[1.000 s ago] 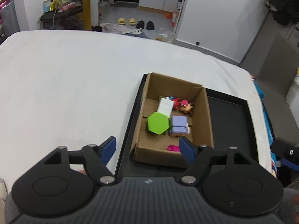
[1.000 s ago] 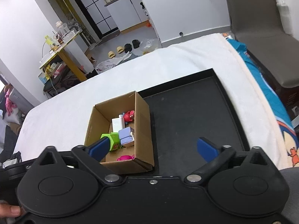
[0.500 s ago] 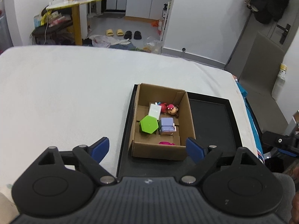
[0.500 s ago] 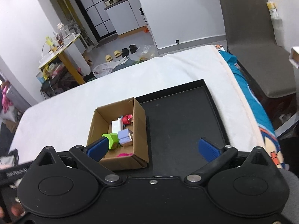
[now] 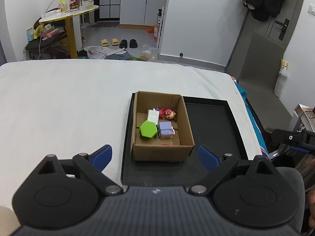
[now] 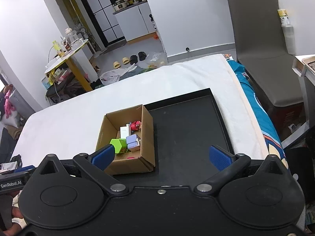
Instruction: Organize rigid objects
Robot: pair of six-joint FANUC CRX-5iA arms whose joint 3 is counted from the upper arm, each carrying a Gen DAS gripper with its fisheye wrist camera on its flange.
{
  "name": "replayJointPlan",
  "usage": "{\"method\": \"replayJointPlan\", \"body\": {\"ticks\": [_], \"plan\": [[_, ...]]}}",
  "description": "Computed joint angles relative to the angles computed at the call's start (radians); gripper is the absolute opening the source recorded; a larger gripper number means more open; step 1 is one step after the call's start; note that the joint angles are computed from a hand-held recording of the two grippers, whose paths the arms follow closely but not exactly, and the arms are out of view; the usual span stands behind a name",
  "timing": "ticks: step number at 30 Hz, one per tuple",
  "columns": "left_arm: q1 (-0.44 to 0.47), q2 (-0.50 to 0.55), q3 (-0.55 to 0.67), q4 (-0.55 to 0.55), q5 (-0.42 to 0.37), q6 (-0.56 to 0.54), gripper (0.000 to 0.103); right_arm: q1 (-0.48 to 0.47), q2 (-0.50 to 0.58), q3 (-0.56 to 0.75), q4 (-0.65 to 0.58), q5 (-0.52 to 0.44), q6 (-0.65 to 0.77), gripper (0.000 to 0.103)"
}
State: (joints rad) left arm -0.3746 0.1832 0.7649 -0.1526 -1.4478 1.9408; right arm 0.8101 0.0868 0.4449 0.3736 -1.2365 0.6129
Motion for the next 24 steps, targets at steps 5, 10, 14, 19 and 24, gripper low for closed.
{"method": "replayJointPlan", "body": {"ticks": [5,10,14,19,24], "plan": [[0.000,-0.013,-0.041,0.015,0.006,0.030,0.094,0.008,-0.017,-0.017,-0.004,0.003,0.019,0.103],[-0.024,-0.016,-0.036,-0.023,-0.020,0.047,0.094,0.011,-0.034,-0.034,-0.014,0.011,0.031,0.103],[-0.036,-0.016,-0.031,-0.034,-0.028,0.047,0.095,0.015,-0.041,-0.038,-0.021,0.007,0.049,0.103],[-0.047,-0.018,-0.029,-0.040,-0.029,0.045,0.094,0.022,-0.046,-0.036,-0.025,0.001,0.066,0.103],[-0.056,-0.025,-0.037,-0.048,-0.030,0.048,0.094,0.030,-0.053,-0.042,-0.024,-0.004,0.067,0.103]]}}
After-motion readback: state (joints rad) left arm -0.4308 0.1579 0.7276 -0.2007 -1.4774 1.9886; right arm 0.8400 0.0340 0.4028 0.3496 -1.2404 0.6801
